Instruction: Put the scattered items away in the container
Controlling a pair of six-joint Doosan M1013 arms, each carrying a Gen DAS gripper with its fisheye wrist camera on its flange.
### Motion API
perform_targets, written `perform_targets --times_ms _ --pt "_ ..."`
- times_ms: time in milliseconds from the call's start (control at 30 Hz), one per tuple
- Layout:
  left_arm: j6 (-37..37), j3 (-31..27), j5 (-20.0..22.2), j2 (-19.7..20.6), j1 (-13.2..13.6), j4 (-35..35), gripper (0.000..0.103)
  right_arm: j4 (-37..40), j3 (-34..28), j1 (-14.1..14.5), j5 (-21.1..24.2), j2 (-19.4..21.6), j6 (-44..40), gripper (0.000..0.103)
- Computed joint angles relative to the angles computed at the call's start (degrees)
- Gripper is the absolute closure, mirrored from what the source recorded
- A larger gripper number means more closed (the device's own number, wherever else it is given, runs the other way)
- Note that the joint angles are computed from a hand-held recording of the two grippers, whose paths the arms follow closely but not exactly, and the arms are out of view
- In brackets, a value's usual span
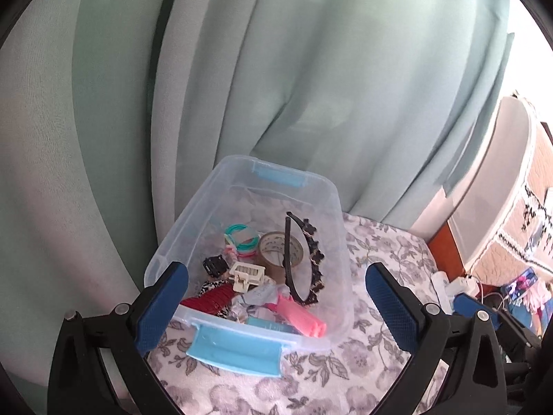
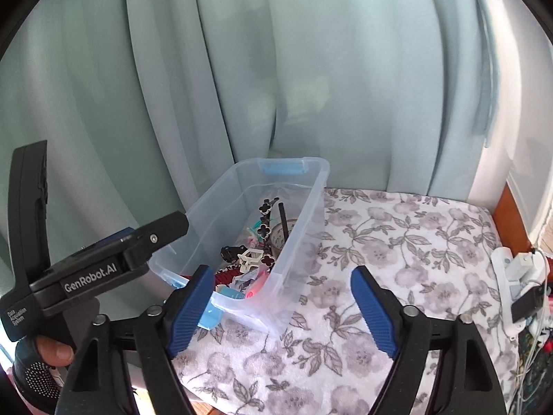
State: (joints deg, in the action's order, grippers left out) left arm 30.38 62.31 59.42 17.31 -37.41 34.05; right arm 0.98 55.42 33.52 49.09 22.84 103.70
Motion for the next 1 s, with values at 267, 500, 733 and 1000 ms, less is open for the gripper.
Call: perform_targets --times_ms 267,500,733,1000 --pt "-0.23 -1.88 3.73 0.84 -1.77 0.38 0.001 -0.30 4.26 -0.78 -2.87 -3.06 2.76 0.003" --pt "-0.71 -3.83 7.77 1.87 -3.87 3.06 0.001 -0.09 7.63 -1.38 -4.77 -5.58 4.12 0.000" --pt "2.30 -6.40 12.08 3.48 -5.88 5.19 0.001 -1.20 10.99 -1.80 -6.42 -7.84 6.45 0.000" --pt "4.45 -7.80 13.95 4.25 -7.19 5.63 0.001 -2.39 13.09 -2.45 -5.73 -9.36 8.84 0.000"
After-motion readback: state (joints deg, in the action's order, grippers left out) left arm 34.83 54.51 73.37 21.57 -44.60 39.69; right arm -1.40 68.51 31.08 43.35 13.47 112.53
